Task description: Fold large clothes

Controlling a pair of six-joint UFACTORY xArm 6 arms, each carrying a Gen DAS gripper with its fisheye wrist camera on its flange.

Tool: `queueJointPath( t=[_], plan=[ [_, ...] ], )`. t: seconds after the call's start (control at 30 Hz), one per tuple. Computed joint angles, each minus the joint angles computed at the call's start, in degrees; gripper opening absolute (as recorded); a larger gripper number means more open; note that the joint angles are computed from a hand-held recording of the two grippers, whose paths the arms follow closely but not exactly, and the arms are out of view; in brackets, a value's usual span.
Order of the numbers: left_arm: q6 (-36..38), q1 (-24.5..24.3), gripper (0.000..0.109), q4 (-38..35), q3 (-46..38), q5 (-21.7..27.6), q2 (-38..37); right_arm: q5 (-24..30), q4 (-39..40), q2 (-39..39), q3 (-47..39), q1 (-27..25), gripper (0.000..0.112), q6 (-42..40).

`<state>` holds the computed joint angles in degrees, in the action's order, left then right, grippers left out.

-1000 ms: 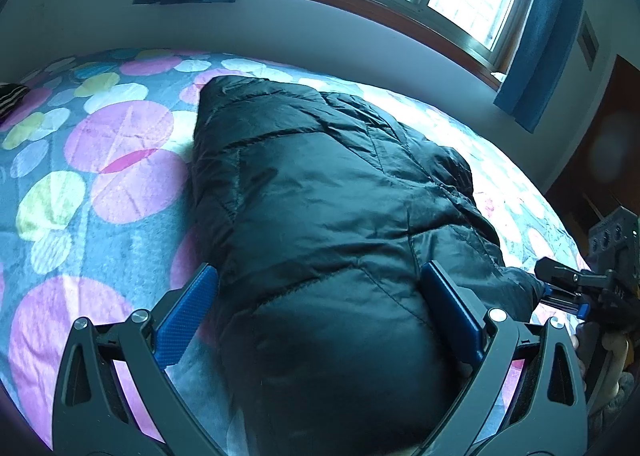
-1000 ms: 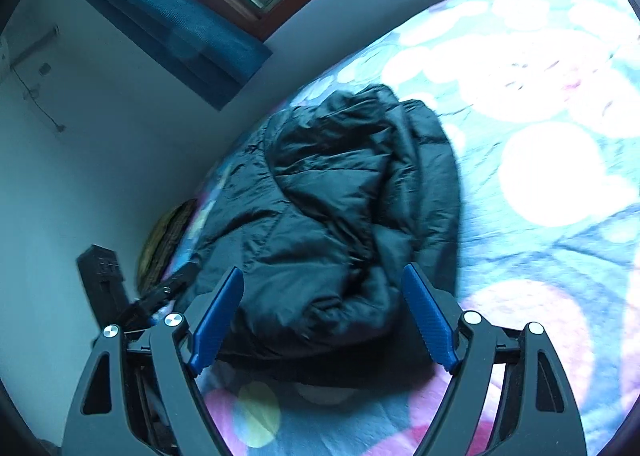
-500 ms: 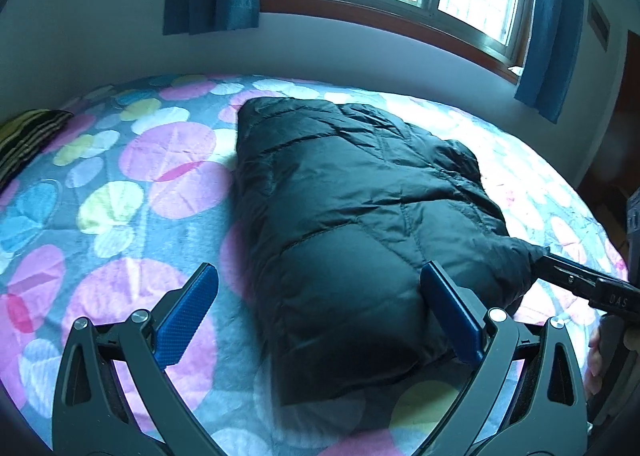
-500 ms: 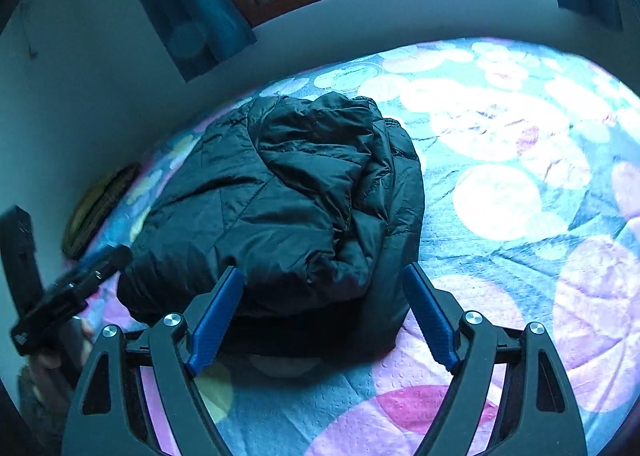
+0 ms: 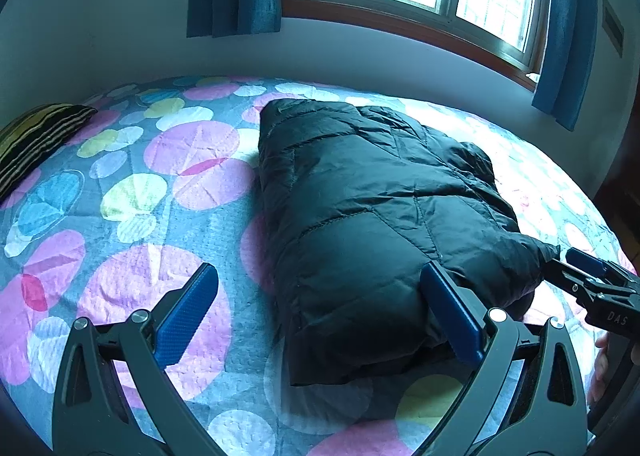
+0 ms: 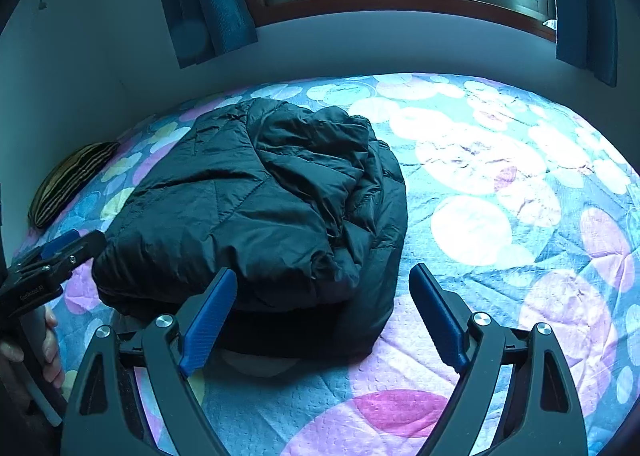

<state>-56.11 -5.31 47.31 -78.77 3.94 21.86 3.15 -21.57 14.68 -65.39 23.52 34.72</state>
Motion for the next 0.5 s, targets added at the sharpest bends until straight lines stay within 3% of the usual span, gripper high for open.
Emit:
queueJointPath(
  t=[0.3, 0.5],
  plan=[
    [1.1, -0.2, 0.101, -1.8, 0.3, 0.3, -0.1, -0.4, -1.0, 0.1, 0.1, -0.1, 0.087, 1.1],
    [-5.2, -0.1, 0.101, 5.4, -0.5, 1.3, -0.1, -0.4, 0.2, 0.4, 0.1, 0.0, 0.087, 0.2]
  ],
)
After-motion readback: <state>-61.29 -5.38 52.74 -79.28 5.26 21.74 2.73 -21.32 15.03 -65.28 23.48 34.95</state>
